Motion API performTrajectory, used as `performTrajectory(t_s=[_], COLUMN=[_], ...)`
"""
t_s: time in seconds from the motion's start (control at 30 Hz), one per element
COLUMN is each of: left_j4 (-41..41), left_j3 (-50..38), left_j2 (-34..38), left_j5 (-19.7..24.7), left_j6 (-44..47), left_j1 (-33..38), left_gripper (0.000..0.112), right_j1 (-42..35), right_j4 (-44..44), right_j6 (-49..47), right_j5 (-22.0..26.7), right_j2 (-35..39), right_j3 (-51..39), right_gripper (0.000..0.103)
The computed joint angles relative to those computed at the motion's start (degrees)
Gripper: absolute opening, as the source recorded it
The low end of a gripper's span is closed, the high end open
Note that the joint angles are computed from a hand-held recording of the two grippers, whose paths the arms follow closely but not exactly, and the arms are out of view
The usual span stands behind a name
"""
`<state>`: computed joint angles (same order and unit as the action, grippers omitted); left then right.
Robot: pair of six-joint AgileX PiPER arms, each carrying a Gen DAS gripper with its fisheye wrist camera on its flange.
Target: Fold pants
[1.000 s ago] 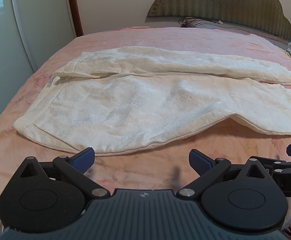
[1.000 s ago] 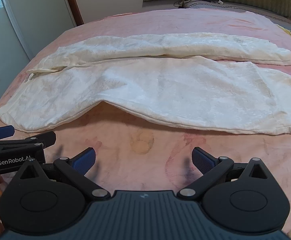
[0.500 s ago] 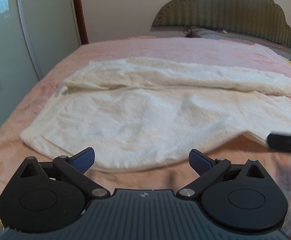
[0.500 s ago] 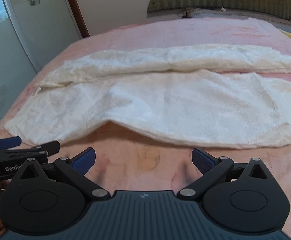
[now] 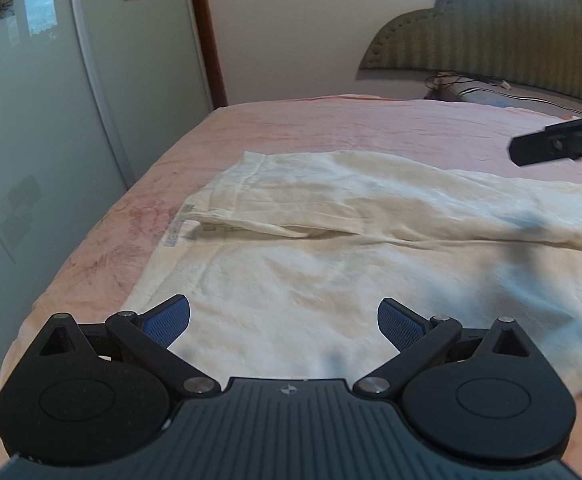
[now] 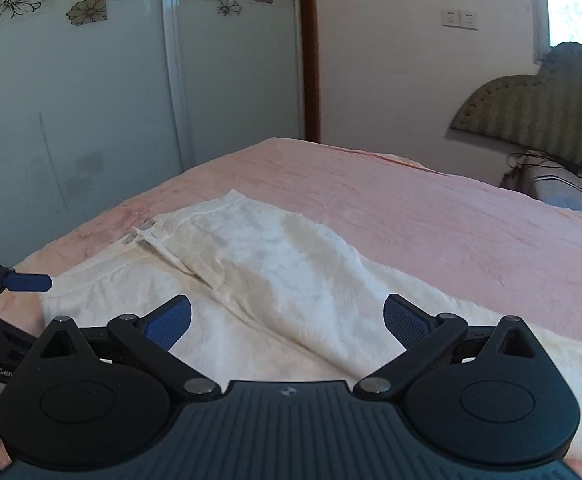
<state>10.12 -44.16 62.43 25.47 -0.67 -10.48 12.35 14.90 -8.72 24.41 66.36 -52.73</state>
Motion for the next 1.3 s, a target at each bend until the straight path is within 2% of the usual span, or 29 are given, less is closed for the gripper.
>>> performTrajectory(t_s=[0.13, 0.2, 0.27, 0.33, 0.4, 0.5, 0.6, 0.67, 0.7, 0.73, 0.77, 0.8, 0.87, 0.97, 1.0, 1.1, 1.13, 1.23, 1.3], left_j4=[-5.5, -6.8, -7.3, -8.4, -8.7, -3.9, -4.4, -3.2, -1.3, -0.8, -0.5, 0.5, 1.3, -3.4, -6.9, -23.9, -29.7, -45.9, -48.6], left_j3=[-4.0, -5.5, -7.0, -8.5, -10.3, -13.5, -17.3, -19.3, -20.4, -21.4, -22.4, -23.2, -25.7, -30.8, -33.1, -39.0, -40.6, -44.5, -49.3], left_j2=[5.9, 8.2, 10.4, 12.3, 14.4, 17.9, 21.7, 23.8, 24.9, 25.8, 26.6, 27.4, 29.2, 32.3, 33.4, 36.5, 37.5, 41.2, 45.5], left_j5=[-0.4, -0.2, 0.2, 0.9, 1.4, 1.7, 2.8, 3.4, 4.2, 4.5, 4.7, 4.6, 4.7, 4.4, 5.0, 7.0, 7.7, 10.9, 13.2], left_j6=[4.7, 6.0, 7.1, 9.1, 9.8, 4.9, 4.4, 2.4, -0.3, -0.8, -1.3, -2.5, -3.9, -3.1, -1.6, 7.4, 10.0, 15.1, 11.0], left_j1=[3.7, 4.4, 4.9, 5.3, 5.4, 4.4, 4.6, 4.1, 3.5, 3.3, 3.2, 2.9, 3.0, 5.0, 6.2, 10.8, 12.3, 16.9, 17.7], left_gripper=[0.102, 0.102, 0.102, 0.102, 0.102, 0.102, 0.102, 0.102, 0.102, 0.102, 0.102, 0.102, 0.102, 0.102, 0.100, 0.100, 0.101, 0.102, 0.102], right_j1=[-9.4, -12.9, -15.0, -16.8, -17.8, -18.0, -18.0, -17.0, -16.6, -16.4, -16.2, -16.0, -14.6, -11.7, -10.2, -4.5, -2.4, 3.5, 7.1], right_j4=[22.4, 30.4, 33.2, 36.2, 35.3, 34.7, 35.8, 34.0, 33.3, 32.5, 31.9, 32.0, 31.0, 32.9, 34.5, 35.5, 37.3, 39.0, 35.4], right_j6=[-22.9, -30.4, -30.9, -30.7, -27.2, -24.2, -23.1, -23.1, -23.0, -22.4, -22.2, -23.3, -29.0, -38.9, -44.1, -56.6, -62.3, -71.6, -71.4], right_j5=[6.6, 8.4, 10.6, 13.7, 17.2, 22.9, 30.3, 31.1, 32.2, 33.3, 34.0, 33.8, 29.0, 16.8, 12.4, 0.8, -2.3, -8.0, -11.5], right_j2=[18.7, 26.8, 34.4, 41.4, 48.3, 57.3, 65.5, 67.5, 68.7, 69.6, 69.9, 69.1, 64.7, 54.7, 50.9, 39.6, 35.7, 27.6, 24.7], right_j3=[-14.6, -20.3, -27.1, -34.1, -42.5, -54.1, -65.7, -69.2, -71.6, -73.7, -74.5, -73.4, -65.9, -50.1, -44.4, -29.6, -24.6, -14.1, -9.6], right_gripper=[0.103, 0.103, 0.102, 0.091, 0.087, 0.086, 0.086, 0.086, 0.082, 0.052, 0.031, 0.020, 0.015, 0.013, 0.013, 0.012, 0.007, 0.006, 0.006])
